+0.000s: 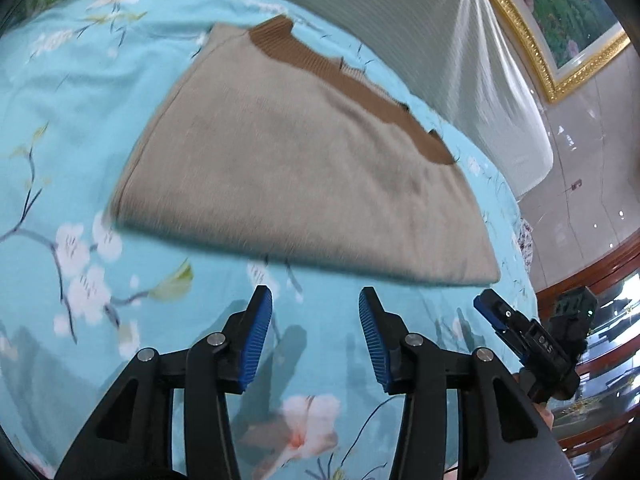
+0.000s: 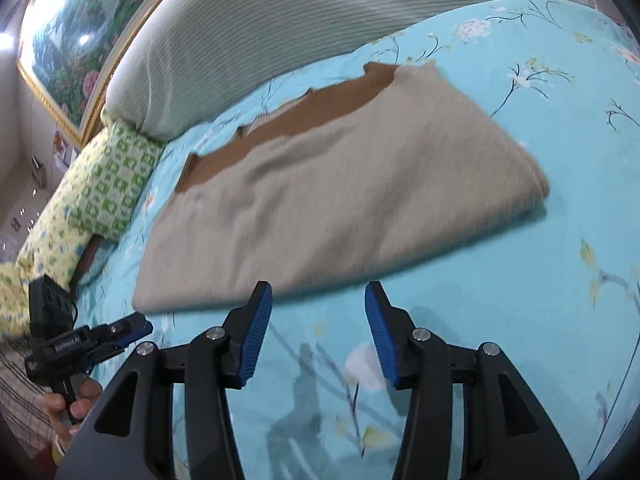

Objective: Fold small clothes
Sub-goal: 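Lay the hem down and open both grippers, withdrawing them, then grasp the edge of the folded beige sweater with the left gripper and lift it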

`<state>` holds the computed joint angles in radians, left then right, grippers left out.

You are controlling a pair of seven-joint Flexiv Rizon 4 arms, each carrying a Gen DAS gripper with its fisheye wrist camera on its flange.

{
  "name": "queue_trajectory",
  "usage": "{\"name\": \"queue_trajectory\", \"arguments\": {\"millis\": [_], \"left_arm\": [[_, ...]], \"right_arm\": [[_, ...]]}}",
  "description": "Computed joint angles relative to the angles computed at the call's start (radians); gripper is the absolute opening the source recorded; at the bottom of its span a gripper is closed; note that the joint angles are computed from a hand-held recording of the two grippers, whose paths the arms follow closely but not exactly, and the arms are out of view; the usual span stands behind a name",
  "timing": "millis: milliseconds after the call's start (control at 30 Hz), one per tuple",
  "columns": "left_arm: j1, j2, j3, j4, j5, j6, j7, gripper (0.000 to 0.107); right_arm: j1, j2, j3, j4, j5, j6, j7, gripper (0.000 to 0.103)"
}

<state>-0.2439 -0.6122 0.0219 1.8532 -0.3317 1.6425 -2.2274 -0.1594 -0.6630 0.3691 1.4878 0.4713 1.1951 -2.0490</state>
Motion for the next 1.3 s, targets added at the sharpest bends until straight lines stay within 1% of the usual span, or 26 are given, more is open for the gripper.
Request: {"name": "queue_trajectory", "arguments": {"millis": [67, 200, 267, 333, 433, 467, 567, 633, 700, 833, 867, 933, 967, 1000, 1033, 1067, 1100, 1167, 1233, 1267, 1300], "left_arm": [[0.007, 0.001, -0.012, 0.016, -0.007, 0.016, -0.012, 0.049], [0.041, 0.001, -0.054, 0.057, -0.032, 0.090, -0.048, 0.051], [0.082, -0.005, -0.098, 0.068, -0.033, 0.132, -0.057, 0.052], [0.098, -0.018, -0.113, 0.062, -0.042, 0.148, -0.069, 0.052], [0.167, -0.042, -0.181, 0.069, -0.035, 0.205, -0.101, 0.052], [0.172, -0.047, -0.183, 0.068, -0.035, 0.218, -0.112, 0.052], [0.146, -0.063, -0.137, 0.042, -0.056, 0.212, -0.123, 0.052], [0.153, -0.075, -0.135, 0.030, -0.061, 0.222, -0.133, 0.052], [0.148, -0.087, -0.117, 0.016, -0.072, 0.227, -0.140, 0.052], [0.076, -0.110, -0.011, -0.040, -0.126, 0.186, -0.126, 0.052], [0.058, -0.116, 0.016, -0.055, -0.139, 0.171, -0.122, 0.050], [0.005, -0.130, 0.092, -0.092, -0.166, 0.121, -0.112, 0.048], [-0.036, -0.140, 0.150, -0.116, -0.178, 0.082, -0.112, 0.039], [-0.070, -0.152, 0.205, -0.144, -0.175, 0.043, -0.110, 0.029], [-0.082, -0.156, 0.228, -0.158, -0.163, 0.028, -0.114, 0.024], [-0.105, -0.164, 0.268, -0.178, -0.151, 0.003, -0.122, 0.020], [-0.145, -0.177, 0.330, -0.209, -0.134, -0.032, -0.135, 0.016], [-0.209, -0.198, 0.434, -0.265, -0.088, -0.090, -0.157, 0.013], [-0.252, -0.220, 0.511, -0.340, -0.027, -0.149, -0.154, 0.011], [-0.255, -0.231, 0.523, -0.386, 0.003, -0.176, -0.140, 0.011], [-0.246, -0.240, 0.514, -0.432, 0.030, -0.192, -0.117, 0.010]], "right_arm": [[-0.004, 0.011, 0.005, 0.023, 0.006, 0.005, -0.012, 0.050], [-0.011, 0.024, 0.010, 0.043, 0.021, 0.007, -0.019, 0.050], [-0.010, 0.027, 0.006, 0.047, 0.026, 0.008, -0.014, 0.050], [-0.013, 0.031, 0.010, 0.050, 0.034, 0.005, -0.017, 0.050], [-0.007, 0.031, 0.007, 0.047, 0.035, 0.003, -0.018, 0.050], [-0.006, 0.029, 0.007, 0.044, 0.037, 0.001, -0.017, 0.050], [-0.002, 0.024, 0.010, 0.033, 0.041, -0.008, -0.020, 0.050], [0.004, 0.023, 0.008, 0.031, 0.039, -0.009, -0.023, 0.050], [0.009, 0.022, 0.005, 0.031, 0.036, -0.008, -0.025, 0.050], [0.011, 0.014, 0.003, 0.016, 0.034, -0.018, -0.023, 0.050], [0.011, 0.012, 0.002, 0.010, 0.034, -0.021, -0.021, 0.050], [0.012, 0.011, 0.001, 0.005, 0.035, -0.017, -0.021, 0.050], [0.013, 0.009, -0.001, -0.001, 0.033, -0.016, -0.020, 0.050], [0.014, 0.005, -0.003, -0.011, 0.029, -0.019, -0.020, 0.050], [0.016, 0.002, -0.004, -0.020, 0.025, -0.024, -0.019, 0.050], [0.017, -0.006, -0.006, -0.037, 0.019, -0.034, -0.017, 0.050], [0.017, -0.014, -0.007, -0.056, 0.014, -0.045, -0.017, 0.050], [0.012, -0.035, -0.002, -0.108, 0.010, -0.078, -0.024, 0.050], [0.004, -0.064, 0.006, -0.177, 0.013, -0.123, -0.033, 0.050], [0.003, -0.076, 0.005, -0.207, 0.016, -0.144, -0.034, 0.050], [0.008, -0.089, -0.002, -0.241, 0.012, -0.164, -0.030, 0.050]]}}
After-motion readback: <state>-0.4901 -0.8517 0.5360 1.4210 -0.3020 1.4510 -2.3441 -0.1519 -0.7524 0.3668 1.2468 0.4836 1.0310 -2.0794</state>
